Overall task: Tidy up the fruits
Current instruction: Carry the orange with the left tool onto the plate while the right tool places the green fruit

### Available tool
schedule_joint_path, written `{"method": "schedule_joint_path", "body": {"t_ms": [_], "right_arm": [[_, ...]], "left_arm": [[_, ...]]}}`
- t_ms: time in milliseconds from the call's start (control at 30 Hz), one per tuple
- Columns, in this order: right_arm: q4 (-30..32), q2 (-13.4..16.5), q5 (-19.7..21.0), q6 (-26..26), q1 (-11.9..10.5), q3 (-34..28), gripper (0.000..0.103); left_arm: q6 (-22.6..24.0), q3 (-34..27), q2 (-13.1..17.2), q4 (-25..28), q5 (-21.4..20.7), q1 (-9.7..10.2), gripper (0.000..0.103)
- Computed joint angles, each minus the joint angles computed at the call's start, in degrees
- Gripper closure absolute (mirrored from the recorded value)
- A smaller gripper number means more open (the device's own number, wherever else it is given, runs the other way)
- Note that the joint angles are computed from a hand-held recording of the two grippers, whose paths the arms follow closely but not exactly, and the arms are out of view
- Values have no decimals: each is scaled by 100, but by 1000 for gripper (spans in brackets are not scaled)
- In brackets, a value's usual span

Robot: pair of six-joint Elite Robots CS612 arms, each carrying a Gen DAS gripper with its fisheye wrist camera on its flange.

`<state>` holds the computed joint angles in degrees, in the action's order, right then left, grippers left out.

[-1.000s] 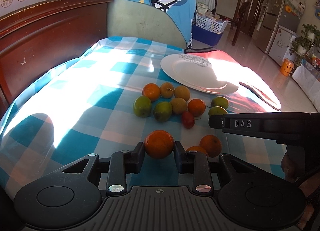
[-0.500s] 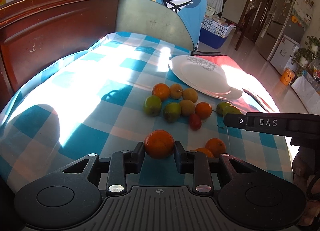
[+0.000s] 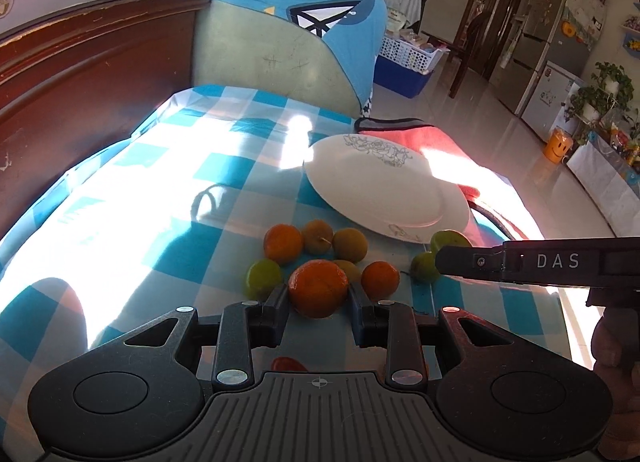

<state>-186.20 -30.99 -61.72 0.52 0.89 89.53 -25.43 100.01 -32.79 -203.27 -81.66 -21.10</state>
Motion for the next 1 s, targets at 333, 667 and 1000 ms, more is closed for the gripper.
{"method": "schedule_joint_path", "body": {"t_ms": [333, 667, 1000], "right_arm": [[168, 191, -203, 35, 48, -430, 77], [353, 376, -413, 142, 76, -797, 77], [488, 510, -678, 343, 113, -1062, 77]], "left_arm": [[347, -693, 225, 376, -276, 85, 75], [668, -1337, 488, 775, -429, 157, 74], [702, -1742, 658, 1141, -530, 208, 74]]}}
